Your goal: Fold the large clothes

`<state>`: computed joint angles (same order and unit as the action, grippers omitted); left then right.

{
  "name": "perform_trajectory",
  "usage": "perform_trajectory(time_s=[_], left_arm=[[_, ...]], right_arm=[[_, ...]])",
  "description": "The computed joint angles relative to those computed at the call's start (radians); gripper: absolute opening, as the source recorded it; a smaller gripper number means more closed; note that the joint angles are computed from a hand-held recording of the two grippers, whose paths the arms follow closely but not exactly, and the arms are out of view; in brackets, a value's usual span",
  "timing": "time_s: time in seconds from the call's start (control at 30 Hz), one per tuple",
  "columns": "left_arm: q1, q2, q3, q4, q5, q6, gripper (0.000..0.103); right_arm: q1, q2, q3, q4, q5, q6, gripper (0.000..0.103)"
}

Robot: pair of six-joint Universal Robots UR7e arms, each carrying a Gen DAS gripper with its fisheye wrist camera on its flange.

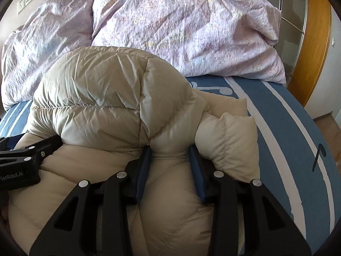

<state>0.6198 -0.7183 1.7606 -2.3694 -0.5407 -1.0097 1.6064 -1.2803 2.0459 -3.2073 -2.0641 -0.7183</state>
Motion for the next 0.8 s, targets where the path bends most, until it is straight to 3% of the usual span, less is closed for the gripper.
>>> perform_trajectory(time_s=[0.8], left_arm=[[0.006, 0.017, 0.029, -0.119, 0.017, 0.053, 0.101]], right_arm=[[0.007, 0.009, 0.001, -0.02, -0.017, -0.009, 0.04]])
